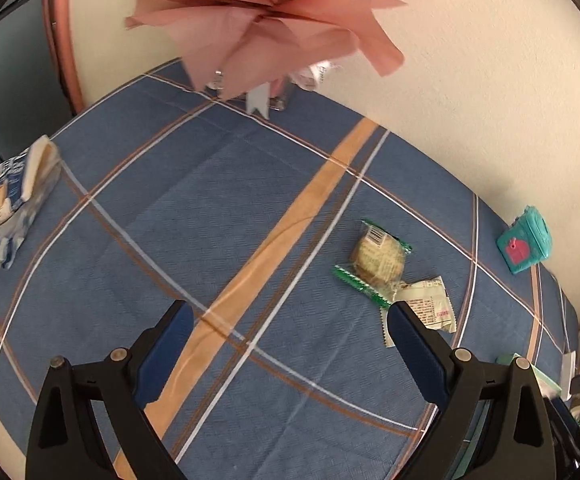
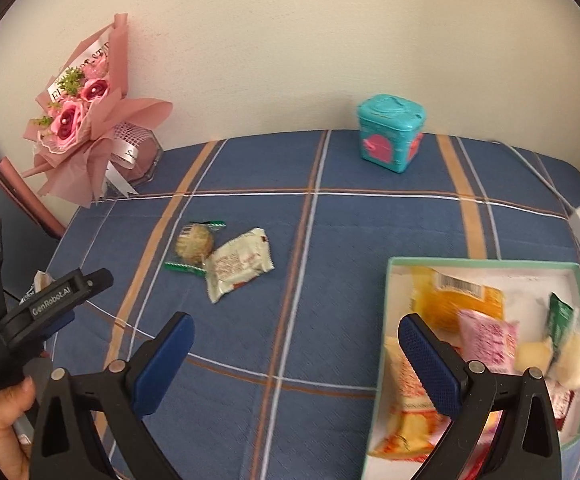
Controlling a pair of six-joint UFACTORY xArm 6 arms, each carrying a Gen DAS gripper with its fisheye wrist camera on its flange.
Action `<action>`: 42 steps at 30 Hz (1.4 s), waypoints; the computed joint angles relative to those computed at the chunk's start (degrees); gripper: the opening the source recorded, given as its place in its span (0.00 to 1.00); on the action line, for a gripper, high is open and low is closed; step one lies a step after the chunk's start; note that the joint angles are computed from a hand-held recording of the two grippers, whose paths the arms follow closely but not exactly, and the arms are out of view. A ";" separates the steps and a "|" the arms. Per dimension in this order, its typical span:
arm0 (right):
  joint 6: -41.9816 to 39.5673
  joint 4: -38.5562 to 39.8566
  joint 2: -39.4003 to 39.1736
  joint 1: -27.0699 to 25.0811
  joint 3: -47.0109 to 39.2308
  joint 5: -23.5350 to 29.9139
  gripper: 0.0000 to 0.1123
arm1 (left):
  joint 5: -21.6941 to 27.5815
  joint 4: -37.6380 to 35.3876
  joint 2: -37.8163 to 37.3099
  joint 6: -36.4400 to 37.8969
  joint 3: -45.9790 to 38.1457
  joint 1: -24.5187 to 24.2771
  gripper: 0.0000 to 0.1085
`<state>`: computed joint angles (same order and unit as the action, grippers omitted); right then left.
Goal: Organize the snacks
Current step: 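Withdraw both tools from the tray toward the last two snacks, then grasp clear-wrapped green biscuit with left tool while right tool grasps white-wrapped bun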
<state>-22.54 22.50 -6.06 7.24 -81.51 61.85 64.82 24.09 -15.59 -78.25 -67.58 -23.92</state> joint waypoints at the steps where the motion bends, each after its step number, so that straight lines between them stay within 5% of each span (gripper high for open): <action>1: 0.51 -0.55 1.15 0.83 -0.98 0.30 0.92 | -1.14 -0.71 0.61 1.18 -0.05 0.49 0.90; 18: 3.53 -9.20 18.91 10.15 -12.07 0.80 0.92 | -13.67 -13.81 9.12 23.98 -1.02 9.93 0.90; 28: 0.48 -13.15 22.54 13.51 -13.04 -2.98 0.90 | -13.49 -21.60 16.69 34.08 -7.92 11.52 0.90; 32: -1.68 -10.92 23.23 13.09 -13.71 -3.49 0.80 | -13.14 -22.87 19.69 35.08 -10.50 11.57 0.90; 36: -1.67 -9.53 23.33 12.03 -14.18 -3.11 0.69 | -12.14 -22.23 22.37 35.27 -13.32 10.99 0.84; 42: -2.28 -7.83 22.25 10.33 -13.47 -2.19 0.58 | -10.64 -20.66 24.84 34.45 -16.96 9.94 0.61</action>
<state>-24.82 14.67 16.20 17.57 -94.98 59.66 54.18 3.43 9.25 -43.80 -84.54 -13.97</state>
